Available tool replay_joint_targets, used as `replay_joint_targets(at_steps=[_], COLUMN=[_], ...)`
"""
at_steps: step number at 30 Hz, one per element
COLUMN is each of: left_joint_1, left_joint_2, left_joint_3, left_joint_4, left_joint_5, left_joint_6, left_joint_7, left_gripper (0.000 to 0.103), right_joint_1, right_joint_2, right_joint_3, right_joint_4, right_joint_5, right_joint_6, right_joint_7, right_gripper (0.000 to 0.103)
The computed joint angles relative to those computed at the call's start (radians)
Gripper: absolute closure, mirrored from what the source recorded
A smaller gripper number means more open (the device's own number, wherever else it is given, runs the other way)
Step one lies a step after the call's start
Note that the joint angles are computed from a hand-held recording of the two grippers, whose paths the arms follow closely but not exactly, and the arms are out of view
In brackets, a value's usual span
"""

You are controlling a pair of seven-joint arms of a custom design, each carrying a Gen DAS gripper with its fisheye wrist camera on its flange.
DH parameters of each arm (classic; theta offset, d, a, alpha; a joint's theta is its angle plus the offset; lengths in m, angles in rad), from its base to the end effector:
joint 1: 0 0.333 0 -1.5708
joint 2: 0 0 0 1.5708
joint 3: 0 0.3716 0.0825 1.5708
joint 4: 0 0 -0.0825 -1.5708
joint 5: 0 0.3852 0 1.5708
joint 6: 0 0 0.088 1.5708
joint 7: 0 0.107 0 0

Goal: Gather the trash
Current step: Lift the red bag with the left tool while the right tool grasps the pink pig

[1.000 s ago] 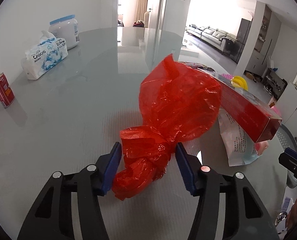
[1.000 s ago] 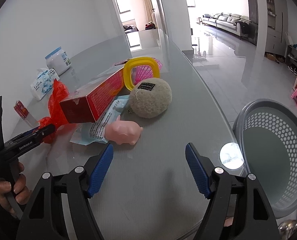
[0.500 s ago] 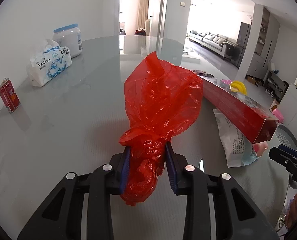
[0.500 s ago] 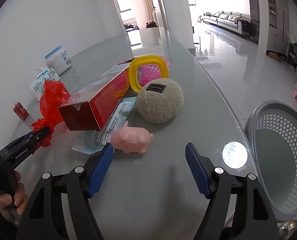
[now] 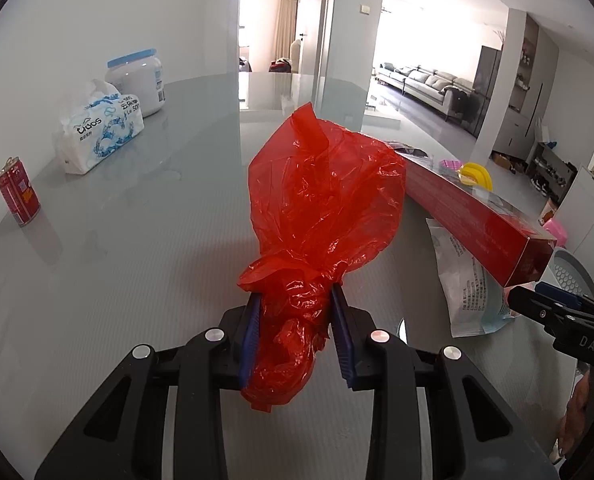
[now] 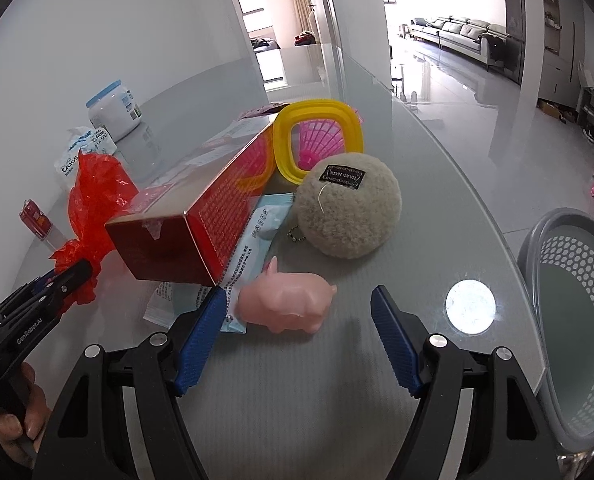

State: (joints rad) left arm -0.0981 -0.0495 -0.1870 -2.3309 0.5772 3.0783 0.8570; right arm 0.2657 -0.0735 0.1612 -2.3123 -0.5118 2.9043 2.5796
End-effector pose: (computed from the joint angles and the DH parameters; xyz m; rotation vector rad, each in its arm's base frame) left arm 0.5048 -0.1955 0.4968 -1.6628 1.9070 -0.8761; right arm 0.4778 0.2517 0.4990 -1.6497 1.8607 -0.4314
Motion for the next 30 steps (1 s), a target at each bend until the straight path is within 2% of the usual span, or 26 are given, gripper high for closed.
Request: replay_joint_targets(at_steps=[6, 8, 9, 12, 19, 28, 30], left_joint_1=[-0.005, -0.003, -0.001, 0.006, 0.029, 0.063, 0.063], left_joint_2=[0.0, -0.001, -0.001, -0.001, -0.011, -0.05, -0.069], left_joint_3=[0.004, 0.003, 0.002, -0.002, -0.012, -0.043, -0.046], left_joint_4=[-0.002, -0.002, -0.002, 0.0, -0.005, -0.004, -0.009], left_joint_5=[-0.023, -0.022, -0.018, 0.009, 0.11, 0.332, 0.343], left_joint_6=[0.0, 0.0, 0.0, 0.0, 0.014, -0.018, -0.022], left_joint_7=[0.019, 0.016, 0.012, -0.017, -0.119, -0.328, -0.35], left_gripper=[0.071, 0.071, 0.071, 0.071, 0.071, 0.071, 0.071], right_joint_1=[0.003, 0.016, 0.022, 0.02, 0.001, -0.096, -0.125], right_joint_2=[0.012, 0.016, 0.018, 0.012, -0.031, -0.154, -0.188], right_joint_3=[-0.004, -0.01, -0.013, -0.005, 0.006, 0.08, 0.1], right_joint_4=[0.007, 0.008, 0.007, 0.008, -0.036, -0.137, -0.164], right_joint_5=[-0.033, 0.011, 0.035, -0.017, -0.006, -0.025, -0.015], right_joint_6=[0.004, 0.002, 0.006, -0.008, 0.012, 0.017, 0.023], right_joint_7=[0.02, -0.034, -0.061, -0.026, -0.008, 0.043, 0.046], right_gripper=[0.034, 0.05, 0.051, 0.052, 0.053, 0.053, 0.053])
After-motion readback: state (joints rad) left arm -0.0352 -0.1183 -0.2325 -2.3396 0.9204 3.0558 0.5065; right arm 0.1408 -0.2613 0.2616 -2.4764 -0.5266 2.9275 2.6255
